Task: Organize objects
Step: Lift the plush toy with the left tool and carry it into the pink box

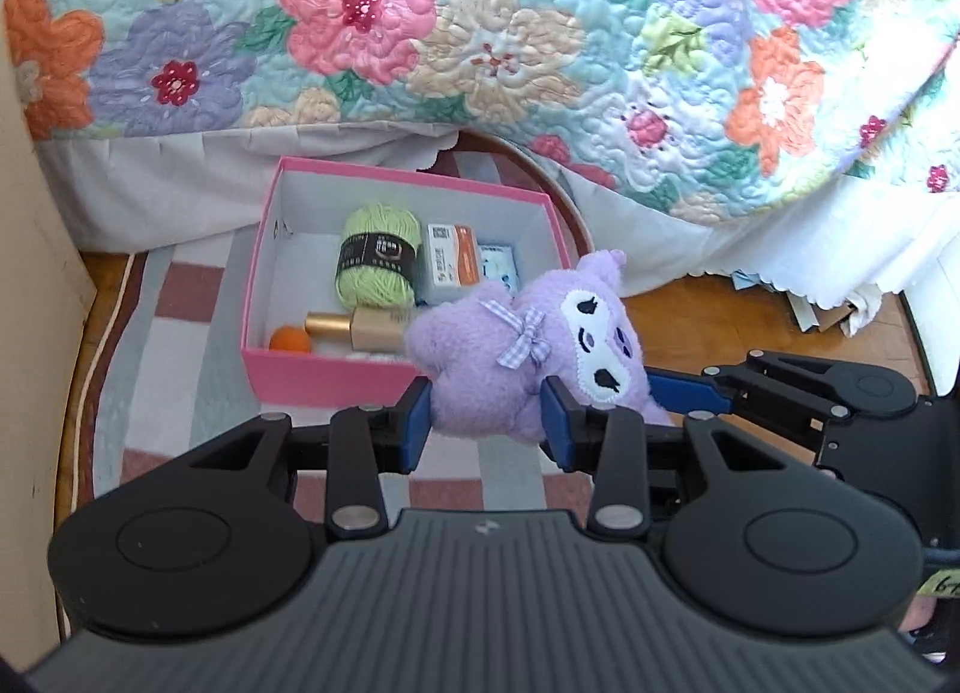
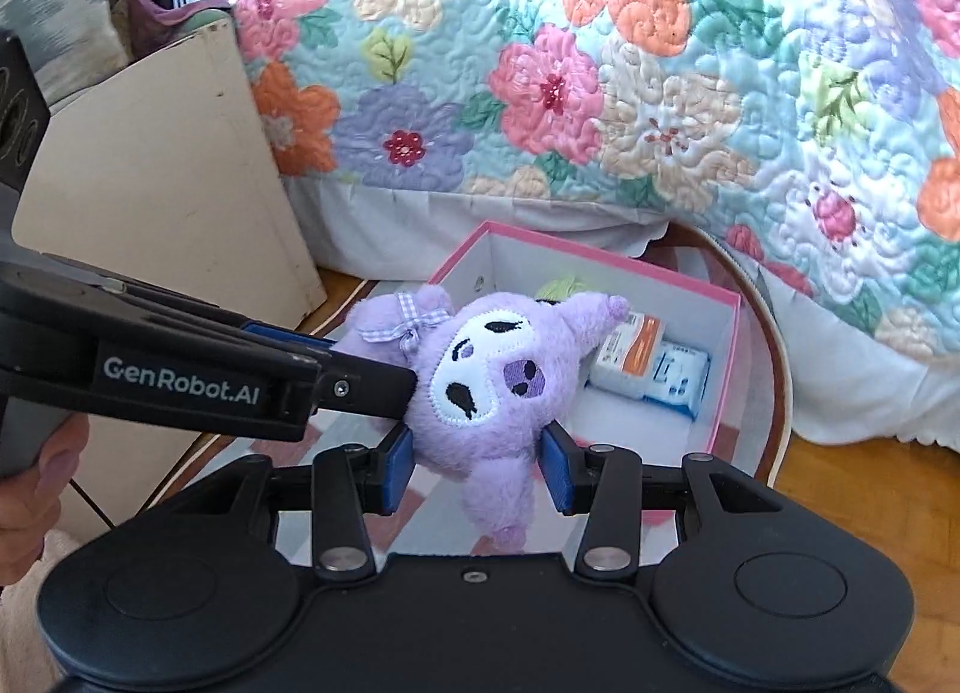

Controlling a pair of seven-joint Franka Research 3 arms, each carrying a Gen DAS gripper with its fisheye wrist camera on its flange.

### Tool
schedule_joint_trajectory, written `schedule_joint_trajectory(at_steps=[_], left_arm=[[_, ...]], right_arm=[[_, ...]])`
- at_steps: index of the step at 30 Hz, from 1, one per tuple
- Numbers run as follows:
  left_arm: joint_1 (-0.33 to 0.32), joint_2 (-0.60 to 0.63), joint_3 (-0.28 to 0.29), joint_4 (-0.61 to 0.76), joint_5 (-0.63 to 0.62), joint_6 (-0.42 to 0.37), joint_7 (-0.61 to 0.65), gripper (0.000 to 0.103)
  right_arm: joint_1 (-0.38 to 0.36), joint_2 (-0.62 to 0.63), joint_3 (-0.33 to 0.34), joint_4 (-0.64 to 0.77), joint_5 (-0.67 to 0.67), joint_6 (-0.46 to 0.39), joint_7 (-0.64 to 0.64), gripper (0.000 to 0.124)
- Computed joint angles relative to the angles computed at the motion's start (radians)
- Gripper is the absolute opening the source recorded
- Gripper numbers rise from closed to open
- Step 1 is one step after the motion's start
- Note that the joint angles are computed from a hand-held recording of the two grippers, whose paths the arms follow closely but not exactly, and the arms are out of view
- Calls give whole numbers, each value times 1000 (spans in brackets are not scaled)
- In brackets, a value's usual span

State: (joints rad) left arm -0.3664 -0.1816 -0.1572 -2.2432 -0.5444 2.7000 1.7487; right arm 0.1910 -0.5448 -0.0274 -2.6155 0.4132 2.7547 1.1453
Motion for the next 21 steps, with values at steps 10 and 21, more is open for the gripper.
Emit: schedule_joint_trajectory(at_steps=[10,21], left_arm=[[85,311,-81,274,84,-25,-53,38],[162,593,-184,529,223,-74,-162,38]], right_arm=[[-12,264,-48,172,58,24,-70,49],[-93,499,-20,333,25,12,-61,49]])
